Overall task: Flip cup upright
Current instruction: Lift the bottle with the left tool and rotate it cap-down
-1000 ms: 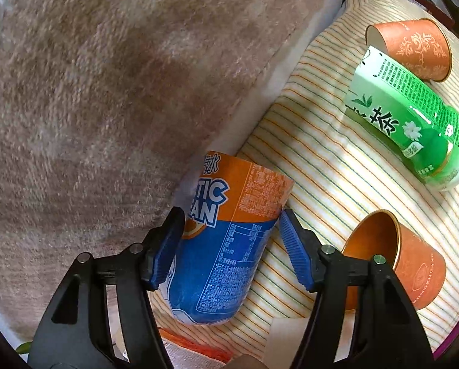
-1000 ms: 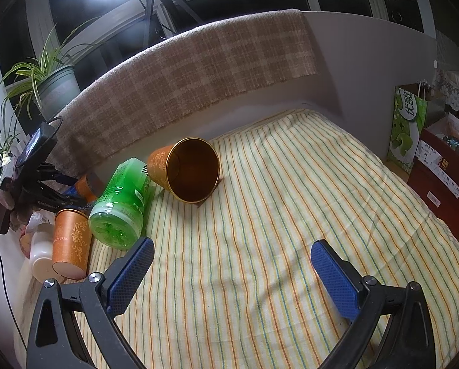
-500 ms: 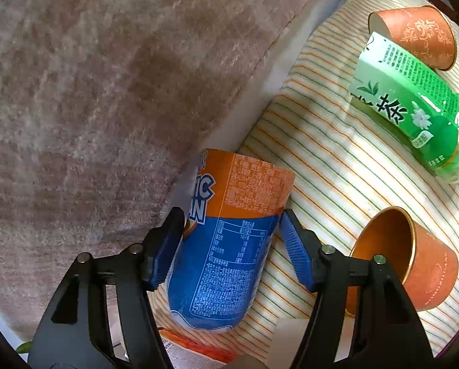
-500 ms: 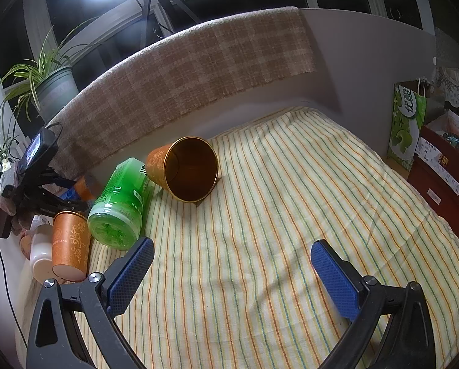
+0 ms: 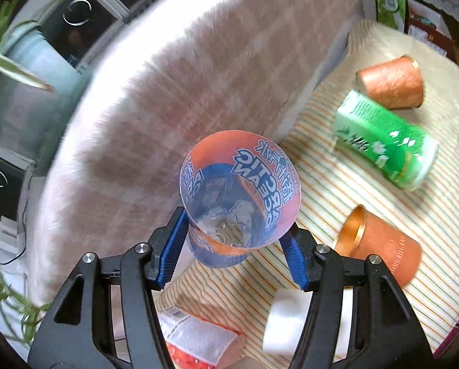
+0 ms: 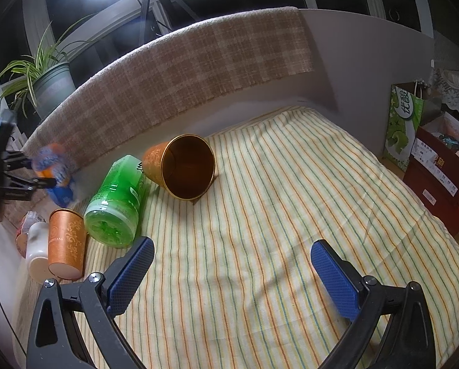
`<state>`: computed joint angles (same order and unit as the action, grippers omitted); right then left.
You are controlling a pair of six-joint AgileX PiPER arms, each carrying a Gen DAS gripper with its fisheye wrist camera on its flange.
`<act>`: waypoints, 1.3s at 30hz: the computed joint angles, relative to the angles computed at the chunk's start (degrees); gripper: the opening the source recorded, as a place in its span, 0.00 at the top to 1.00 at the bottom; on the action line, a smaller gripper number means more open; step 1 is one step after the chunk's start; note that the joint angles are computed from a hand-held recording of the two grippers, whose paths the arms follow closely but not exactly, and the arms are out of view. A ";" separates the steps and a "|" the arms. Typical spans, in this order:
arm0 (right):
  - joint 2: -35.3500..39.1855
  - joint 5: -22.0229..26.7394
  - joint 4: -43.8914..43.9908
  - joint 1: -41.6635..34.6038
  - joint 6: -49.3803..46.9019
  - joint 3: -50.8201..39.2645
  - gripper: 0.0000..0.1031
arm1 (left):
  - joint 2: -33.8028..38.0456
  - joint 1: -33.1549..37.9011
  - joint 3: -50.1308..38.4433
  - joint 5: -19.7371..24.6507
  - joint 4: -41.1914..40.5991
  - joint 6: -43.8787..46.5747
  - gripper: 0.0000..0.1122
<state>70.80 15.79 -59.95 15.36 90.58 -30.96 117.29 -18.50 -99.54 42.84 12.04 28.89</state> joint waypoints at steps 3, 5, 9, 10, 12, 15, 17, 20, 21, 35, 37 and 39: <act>-1.18 1.13 1.54 0.68 -0.88 0.29 0.00 | -5.37 -0.20 5.17 -2.08 -1.29 0.75 0.46; -2.31 1.42 3.57 0.93 -2.45 0.60 0.00 | -9.77 -0.18 9.05 -2.76 -3.43 1.73 0.46; -5.37 2.30 8.85 2.00 -6.70 1.15 0.00 | -20.36 -0.28 18.88 -4.57 -9.05 5.72 0.46; -6.51 3.35 9.33 2.95 -6.95 1.26 0.00 | -22.53 -0.39 19.88 -3.82 -10.62 6.84 0.46; -8.41 5.31 9.71 4.77 -6.82 1.36 0.00 | -28.38 -0.64 24.25 -2.99 -14.08 8.67 0.46; -11.48 8.24 10.21 7.60 -6.60 1.50 0.00 | -35.04 -1.17 24.27 3.27 -18.64 9.86 0.46; -13.36 10.63 10.05 9.98 -5.98 1.45 0.00 | -38.74 -1.44 25.90 5.78 -21.46 9.66 0.46; -16.00 14.34 9.72 13.58 -5.08 1.57 0.00 | -43.64 -1.66 28.70 9.03 -25.66 8.97 0.46; -17.19 15.83 9.65 14.99 -4.83 1.73 0.00 | -44.40 -1.14 29.04 10.34 -27.53 9.52 0.46; -25.54 29.04 10.85 26.53 -2.90 4.14 0.00 | -48.88 3.82 49.25 12.84 -48.53 11.34 0.46; -25.22 29.51 10.94 27.30 -2.81 3.92 0.00 | -46.24 4.85 49.22 12.51 -50.34 11.93 0.46; -24.83 29.91 10.74 28.15 -2.40 3.63 0.00 | -44.34 5.69 48.97 11.82 -51.50 12.05 0.46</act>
<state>45.97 45.70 -49.21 43.51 88.18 -27.33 72.96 -12.81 -50.57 54.66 -39.46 40.94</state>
